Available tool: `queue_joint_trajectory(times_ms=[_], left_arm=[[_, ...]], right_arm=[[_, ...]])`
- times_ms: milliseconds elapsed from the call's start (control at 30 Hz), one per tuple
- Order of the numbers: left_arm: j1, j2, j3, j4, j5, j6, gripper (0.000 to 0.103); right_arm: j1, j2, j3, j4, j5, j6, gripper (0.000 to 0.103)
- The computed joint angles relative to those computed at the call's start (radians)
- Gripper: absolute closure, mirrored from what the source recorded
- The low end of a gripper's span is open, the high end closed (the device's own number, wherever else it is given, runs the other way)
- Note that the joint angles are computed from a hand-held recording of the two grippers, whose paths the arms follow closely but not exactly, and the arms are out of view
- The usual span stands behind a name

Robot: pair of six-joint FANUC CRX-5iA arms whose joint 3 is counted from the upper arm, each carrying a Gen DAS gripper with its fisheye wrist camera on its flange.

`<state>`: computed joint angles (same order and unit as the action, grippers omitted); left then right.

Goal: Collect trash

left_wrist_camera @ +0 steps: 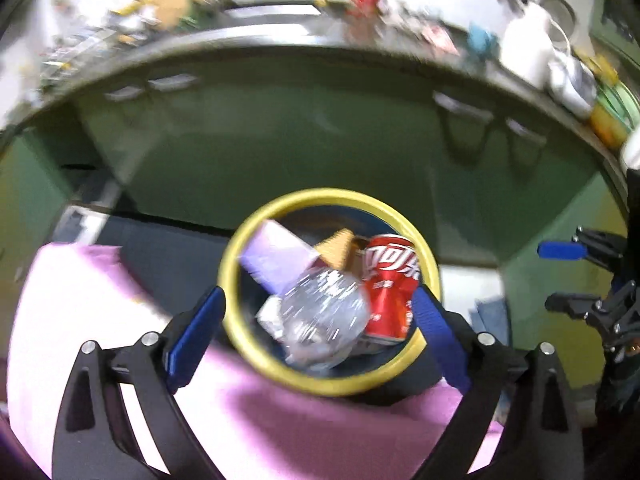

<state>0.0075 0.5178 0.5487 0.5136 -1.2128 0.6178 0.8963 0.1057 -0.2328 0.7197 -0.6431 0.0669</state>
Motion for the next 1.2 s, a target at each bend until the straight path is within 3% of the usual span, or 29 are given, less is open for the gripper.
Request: queue_joint_trajectory(times_ms=[100, 200, 400, 500, 633, 900, 1033, 1200], left_arm=[[0.055, -0.171, -0.238, 0.070, 0.145, -0.058, 0.008], [0.139, -0.370, -0.471, 0.122, 0.276, -0.073, 0.007], [0.338, -0.679, -0.802, 0.268, 0.412, -0.113, 0.007], [0.440, -0.770, -0.889, 0.292, 0.422, -0.061, 0.007], [0.590, -0.851, -0.956, 0.273, 0.351, 0.003, 0.007], [0.803, -1.026, -1.114, 0.416, 0.365, -0.127, 0.007], [0.840, -1.068, -1.132, 0.422, 0.341, -0.156, 0.007], [0.822, -1.064, -1.129, 0.417, 0.309, -0.150, 0.006]], right_arm=[[0.023, 0.006, 0.013, 0.021, 0.000, 0.000, 0.026], [0.053, 0.019, 0.038, 0.030, -0.019, 0.005, 0.020], [0.116, 0.059, 0.110, 0.055, -0.013, 0.044, 0.004], [0.155, 0.094, 0.166, 0.087, -0.068, 0.050, 0.005], [0.199, 0.114, 0.195, 0.134, -0.103, 0.018, 0.005], [0.275, 0.121, 0.208, 0.205, -0.152, -0.040, 0.004], [0.293, 0.121, 0.206, 0.231, -0.171, -0.069, 0.005], [0.310, 0.123, 0.209, 0.271, -0.218, -0.088, 0.004]])
